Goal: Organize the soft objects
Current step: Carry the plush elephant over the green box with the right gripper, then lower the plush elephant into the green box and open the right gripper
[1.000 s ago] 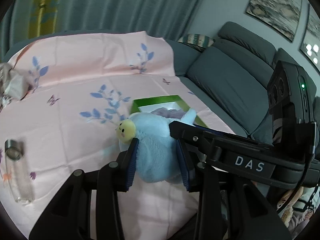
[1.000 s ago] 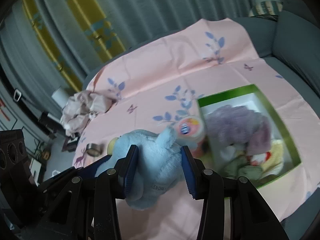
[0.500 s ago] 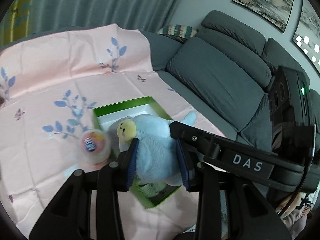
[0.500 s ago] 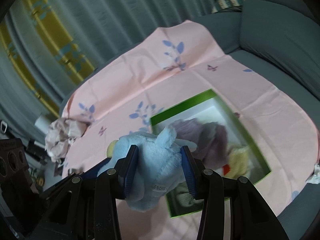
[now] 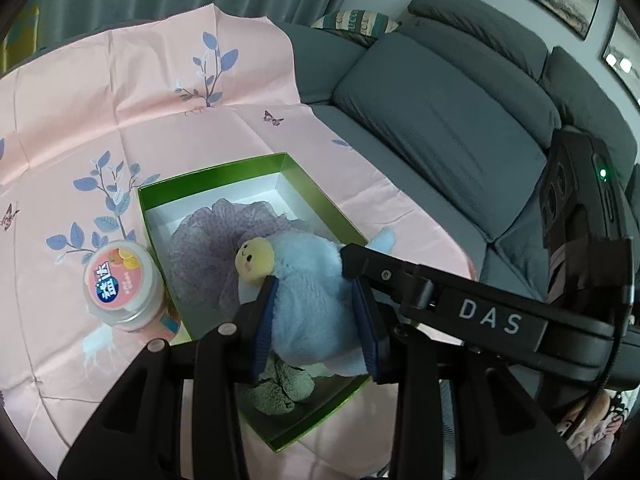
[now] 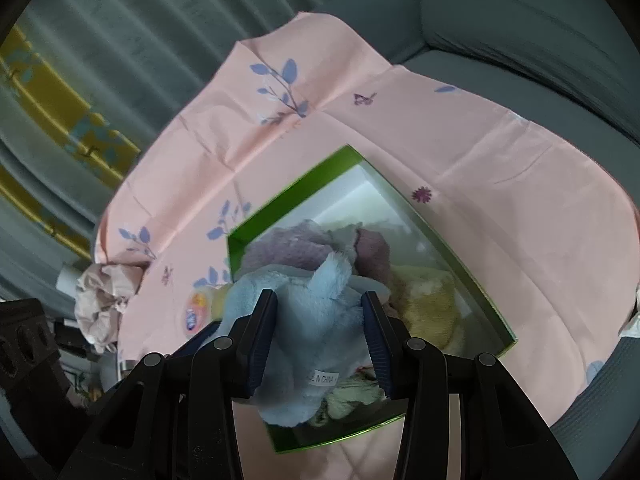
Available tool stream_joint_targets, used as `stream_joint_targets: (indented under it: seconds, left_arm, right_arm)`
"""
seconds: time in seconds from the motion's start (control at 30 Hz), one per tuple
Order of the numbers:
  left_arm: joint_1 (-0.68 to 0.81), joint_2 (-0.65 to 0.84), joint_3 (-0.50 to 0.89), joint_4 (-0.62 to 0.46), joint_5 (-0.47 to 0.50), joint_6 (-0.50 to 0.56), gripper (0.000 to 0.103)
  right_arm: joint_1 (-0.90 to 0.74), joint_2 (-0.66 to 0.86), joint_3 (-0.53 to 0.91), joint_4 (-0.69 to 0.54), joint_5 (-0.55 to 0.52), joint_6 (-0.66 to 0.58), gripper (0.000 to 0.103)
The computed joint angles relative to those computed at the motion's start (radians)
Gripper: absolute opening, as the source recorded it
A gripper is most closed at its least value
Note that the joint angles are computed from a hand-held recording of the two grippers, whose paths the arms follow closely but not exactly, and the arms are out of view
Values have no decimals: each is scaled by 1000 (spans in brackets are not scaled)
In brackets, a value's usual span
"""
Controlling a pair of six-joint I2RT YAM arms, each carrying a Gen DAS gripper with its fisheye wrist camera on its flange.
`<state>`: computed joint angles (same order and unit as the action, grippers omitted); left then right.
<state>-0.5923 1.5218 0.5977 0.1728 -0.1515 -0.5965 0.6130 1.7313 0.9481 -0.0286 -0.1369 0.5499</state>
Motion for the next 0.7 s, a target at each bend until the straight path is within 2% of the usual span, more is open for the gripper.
stream_joint_targets:
  seconds: [0.57,0.7]
  left_arm:
    - [26,73,20,2,33,-50,34]
    - [26,103,54,-37,15,-45,35]
  right_arm:
    - [-17,67,42,-24,-12,-4,46]
    - [-17,90,63,-27,-1,-1,46]
